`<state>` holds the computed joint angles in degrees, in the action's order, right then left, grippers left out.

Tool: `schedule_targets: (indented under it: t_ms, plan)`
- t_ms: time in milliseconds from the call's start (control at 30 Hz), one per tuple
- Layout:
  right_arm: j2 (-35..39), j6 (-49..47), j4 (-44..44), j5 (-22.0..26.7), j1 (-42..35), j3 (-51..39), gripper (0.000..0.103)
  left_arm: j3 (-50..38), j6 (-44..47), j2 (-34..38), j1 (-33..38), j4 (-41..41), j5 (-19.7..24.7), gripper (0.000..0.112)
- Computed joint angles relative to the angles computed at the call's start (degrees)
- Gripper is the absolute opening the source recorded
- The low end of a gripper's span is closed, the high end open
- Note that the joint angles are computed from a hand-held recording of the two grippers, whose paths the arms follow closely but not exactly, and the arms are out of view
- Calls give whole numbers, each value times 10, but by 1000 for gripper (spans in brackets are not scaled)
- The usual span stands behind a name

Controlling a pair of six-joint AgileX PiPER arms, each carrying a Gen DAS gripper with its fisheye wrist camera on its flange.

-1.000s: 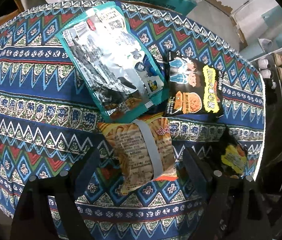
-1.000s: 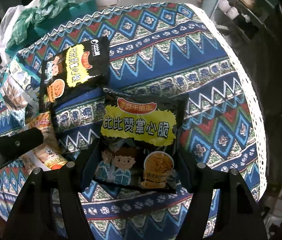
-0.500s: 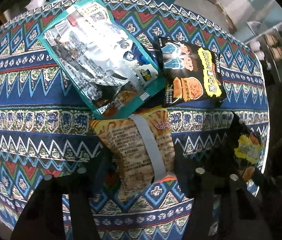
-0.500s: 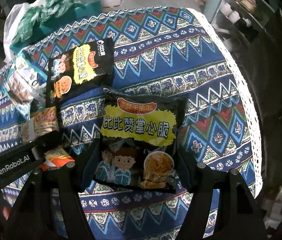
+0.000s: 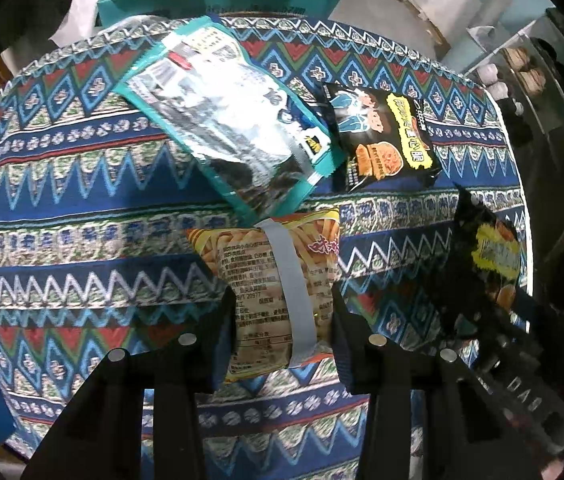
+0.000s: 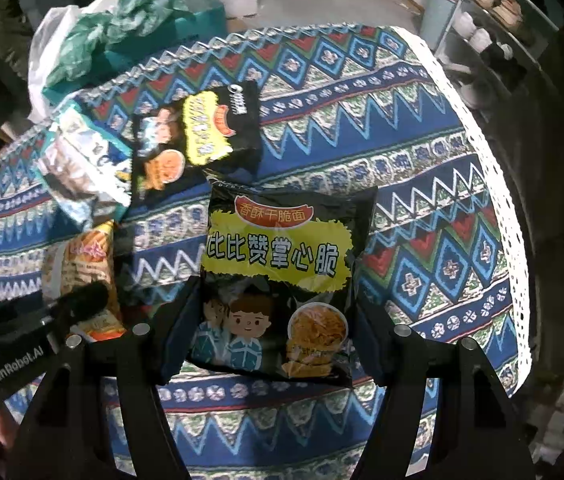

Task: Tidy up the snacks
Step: 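Lift both held bags and carry them over the cardboard box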

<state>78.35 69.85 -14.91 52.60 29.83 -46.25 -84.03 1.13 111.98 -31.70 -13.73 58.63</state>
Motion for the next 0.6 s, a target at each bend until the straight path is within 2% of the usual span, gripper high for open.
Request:
schedule_targets:
  t_ms: [267,600]
  plan:
    - [2,14,-5,8,42,-38,69,30,51,-55,32,16,8,42]
    - [35,17,-19,36,100,-124,69,48,140,-137,119,6,52,42]
